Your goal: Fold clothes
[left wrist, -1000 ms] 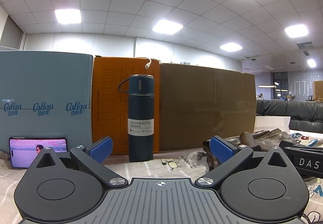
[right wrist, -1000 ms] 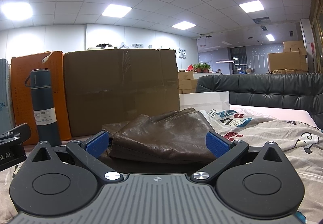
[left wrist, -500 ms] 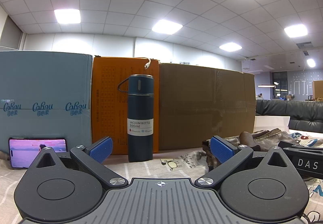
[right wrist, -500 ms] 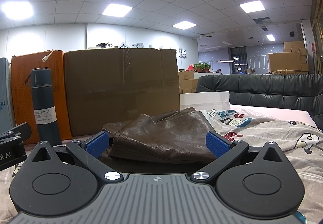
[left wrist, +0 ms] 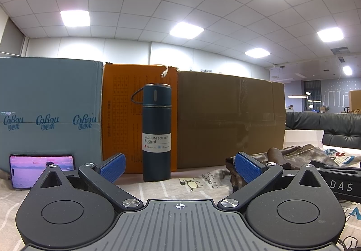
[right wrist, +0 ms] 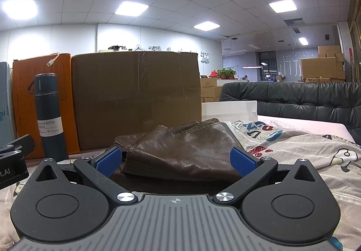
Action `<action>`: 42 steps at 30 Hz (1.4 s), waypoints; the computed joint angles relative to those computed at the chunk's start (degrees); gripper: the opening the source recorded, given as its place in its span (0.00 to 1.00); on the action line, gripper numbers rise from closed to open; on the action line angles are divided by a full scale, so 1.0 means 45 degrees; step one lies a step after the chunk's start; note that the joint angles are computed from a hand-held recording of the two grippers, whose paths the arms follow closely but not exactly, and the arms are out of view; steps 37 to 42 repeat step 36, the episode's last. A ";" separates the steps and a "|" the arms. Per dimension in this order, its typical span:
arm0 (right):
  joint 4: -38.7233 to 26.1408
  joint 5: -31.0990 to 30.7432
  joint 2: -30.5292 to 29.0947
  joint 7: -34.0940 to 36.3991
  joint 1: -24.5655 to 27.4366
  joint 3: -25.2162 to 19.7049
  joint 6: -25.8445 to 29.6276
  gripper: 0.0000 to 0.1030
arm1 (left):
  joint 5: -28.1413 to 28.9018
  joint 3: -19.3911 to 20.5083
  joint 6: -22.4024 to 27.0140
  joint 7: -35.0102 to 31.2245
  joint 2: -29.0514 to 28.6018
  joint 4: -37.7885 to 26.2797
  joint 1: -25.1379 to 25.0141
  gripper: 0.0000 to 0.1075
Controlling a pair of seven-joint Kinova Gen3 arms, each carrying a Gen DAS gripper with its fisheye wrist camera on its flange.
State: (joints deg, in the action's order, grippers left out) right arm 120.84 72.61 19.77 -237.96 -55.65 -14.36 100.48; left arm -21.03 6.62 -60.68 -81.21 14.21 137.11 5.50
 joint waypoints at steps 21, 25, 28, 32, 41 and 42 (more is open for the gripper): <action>-0.0078 0.0020 -0.0073 0.0268 0.0096 0.0009 -0.0213 1.00 | -0.0001 0.0004 0.0082 0.0023 -0.0042 -0.0012 0.0023 0.96; -0.0096 0.0020 -0.0068 0.0279 0.0099 0.0017 -0.0227 1.00 | -0.0036 -0.0001 0.0045 0.0052 -0.0007 -0.0034 -0.0002 0.96; -0.0099 0.0015 -0.0073 0.0285 0.0107 0.0021 -0.0243 1.00 | -0.0017 0.0000 0.0023 0.0032 0.0006 -0.0027 0.0006 0.96; -0.0105 -0.0011 -0.0077 0.0297 0.0113 0.0021 -0.0263 1.00 | -0.0093 -0.0004 -0.0034 0.0067 0.0017 -0.0016 -0.0031 0.96; -0.0134 -0.0048 -0.0100 0.0331 0.0137 0.0028 -0.0294 1.00 | -0.0151 -0.0004 -0.0024 0.0090 0.0025 -0.0032 -0.0050 0.96; -0.0134 -0.0048 -0.0100 0.0331 0.0137 0.0028 -0.0294 1.00 | -0.0151 -0.0004 -0.0024 0.0090 0.0025 -0.0032 -0.0050 0.96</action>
